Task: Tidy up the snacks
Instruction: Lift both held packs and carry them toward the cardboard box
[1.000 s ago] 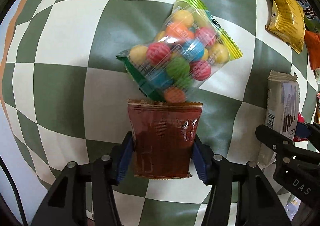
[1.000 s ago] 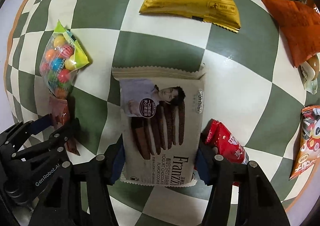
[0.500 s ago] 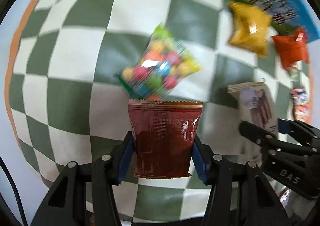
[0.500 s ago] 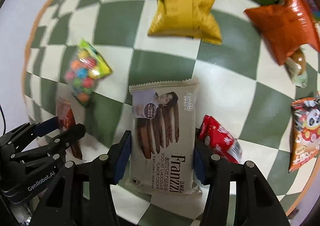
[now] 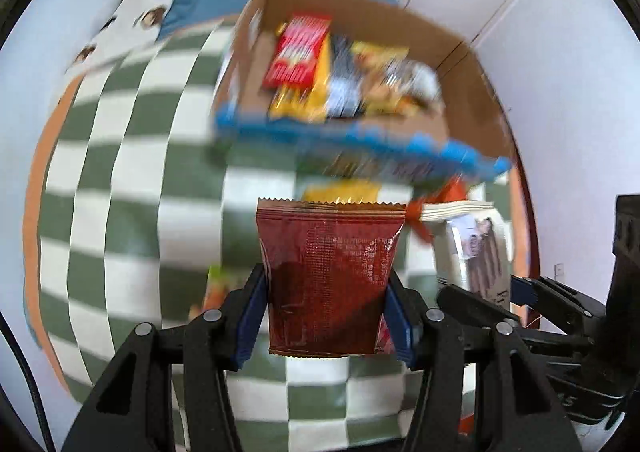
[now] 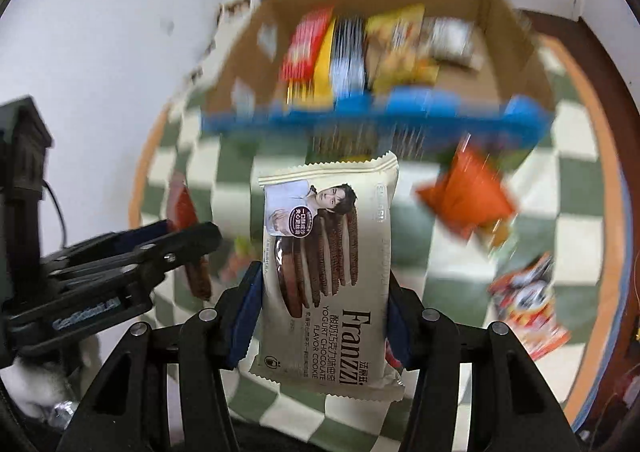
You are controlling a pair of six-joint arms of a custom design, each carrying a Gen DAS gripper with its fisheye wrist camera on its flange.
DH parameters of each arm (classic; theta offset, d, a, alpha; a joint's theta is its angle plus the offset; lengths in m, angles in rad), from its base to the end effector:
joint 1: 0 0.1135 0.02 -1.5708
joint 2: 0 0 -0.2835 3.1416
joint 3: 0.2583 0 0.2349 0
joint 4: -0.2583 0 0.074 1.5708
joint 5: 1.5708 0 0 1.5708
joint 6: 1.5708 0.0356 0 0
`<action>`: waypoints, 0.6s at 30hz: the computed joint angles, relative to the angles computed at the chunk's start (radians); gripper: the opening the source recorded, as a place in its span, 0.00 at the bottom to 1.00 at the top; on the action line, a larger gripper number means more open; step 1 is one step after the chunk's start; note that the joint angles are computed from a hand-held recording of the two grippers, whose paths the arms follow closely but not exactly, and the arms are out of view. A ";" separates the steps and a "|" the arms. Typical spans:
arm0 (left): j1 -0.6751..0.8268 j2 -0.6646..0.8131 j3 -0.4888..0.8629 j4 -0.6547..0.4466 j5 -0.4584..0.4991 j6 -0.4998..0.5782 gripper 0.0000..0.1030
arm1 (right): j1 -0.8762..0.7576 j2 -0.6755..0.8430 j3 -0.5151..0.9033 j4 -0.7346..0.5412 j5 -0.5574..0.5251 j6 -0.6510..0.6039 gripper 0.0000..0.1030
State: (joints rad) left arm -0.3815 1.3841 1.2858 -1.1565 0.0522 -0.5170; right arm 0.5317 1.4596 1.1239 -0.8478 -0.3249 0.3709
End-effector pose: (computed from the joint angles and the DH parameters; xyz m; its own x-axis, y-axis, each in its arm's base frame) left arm 0.2159 -0.0886 0.3254 -0.9581 -0.1475 -0.2456 -0.0997 0.9754 -0.1967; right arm 0.2213 0.1434 0.2773 -0.9557 -0.1636 -0.2449 -0.2554 0.8745 0.4124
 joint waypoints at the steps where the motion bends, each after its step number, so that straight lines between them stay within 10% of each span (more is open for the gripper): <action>1: 0.014 0.040 0.033 0.015 0.003 0.016 0.50 | -0.033 0.015 0.045 -0.017 -0.007 -0.017 0.55; 18: 0.207 0.766 0.627 -0.090 0.006 0.192 0.50 | -0.255 0.584 0.528 0.032 0.116 -0.060 0.55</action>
